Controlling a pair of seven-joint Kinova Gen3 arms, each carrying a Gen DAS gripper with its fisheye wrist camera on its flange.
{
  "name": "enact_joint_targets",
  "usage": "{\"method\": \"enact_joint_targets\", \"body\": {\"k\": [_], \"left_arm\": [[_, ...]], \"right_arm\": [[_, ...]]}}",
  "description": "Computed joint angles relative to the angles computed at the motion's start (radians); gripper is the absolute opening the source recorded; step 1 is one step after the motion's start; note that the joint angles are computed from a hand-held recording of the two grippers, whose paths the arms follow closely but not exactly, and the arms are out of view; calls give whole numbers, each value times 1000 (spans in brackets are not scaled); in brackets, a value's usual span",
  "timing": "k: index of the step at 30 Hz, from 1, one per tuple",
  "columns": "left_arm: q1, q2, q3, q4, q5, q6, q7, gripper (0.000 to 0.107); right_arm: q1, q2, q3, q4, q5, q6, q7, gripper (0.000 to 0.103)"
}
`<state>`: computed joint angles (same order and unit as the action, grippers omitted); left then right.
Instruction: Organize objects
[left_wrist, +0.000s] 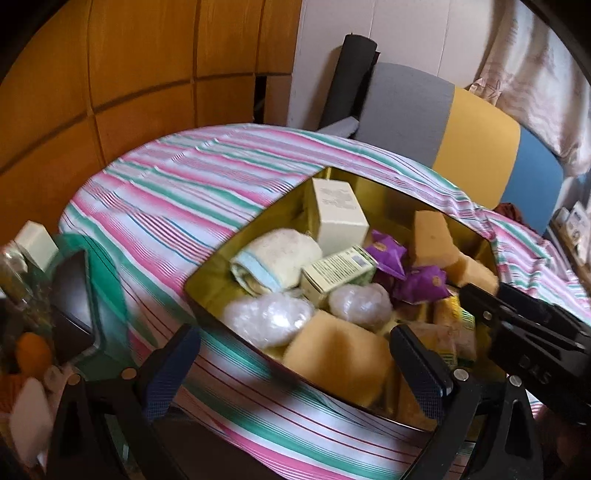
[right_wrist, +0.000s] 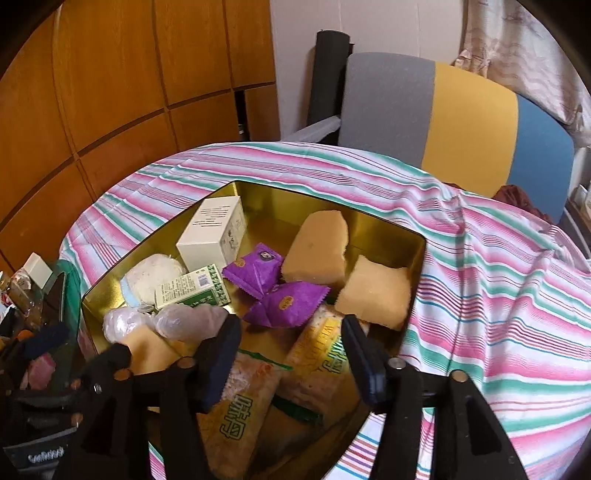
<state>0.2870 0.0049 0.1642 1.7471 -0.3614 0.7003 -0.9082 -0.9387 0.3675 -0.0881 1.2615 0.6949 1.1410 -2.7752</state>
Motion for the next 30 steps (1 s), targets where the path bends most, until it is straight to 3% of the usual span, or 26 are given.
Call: {"method": "enact_joint_targets", "body": {"k": [6, 10, 14, 17, 23, 30], "left_arm": [[16, 9, 7, -34, -70, 62, 44, 103], [41, 8, 17, -44, -173, 103, 132, 103], [33, -1, 11, -53, -156, 117, 135, 103], [36, 6, 17, -68, -174, 153, 157, 103], [64, 10, 29, -80, -249, 206, 198, 103], [56, 1, 24, -98, -182, 211, 133, 103]], "right_arm": [[-42, 11, 6, -37, 27, 93, -30, 66], [-68, 7, 9, -37, 54, 140, -83, 66], [-78, -1, 0, -34, 68, 165, -128, 66], [-90, 30, 1, -92, 62, 244, -132, 66], [-88, 12, -6, -73, 39, 211, -162, 66], [-106, 18, -8, -102, 49, 234, -178, 66]]}}
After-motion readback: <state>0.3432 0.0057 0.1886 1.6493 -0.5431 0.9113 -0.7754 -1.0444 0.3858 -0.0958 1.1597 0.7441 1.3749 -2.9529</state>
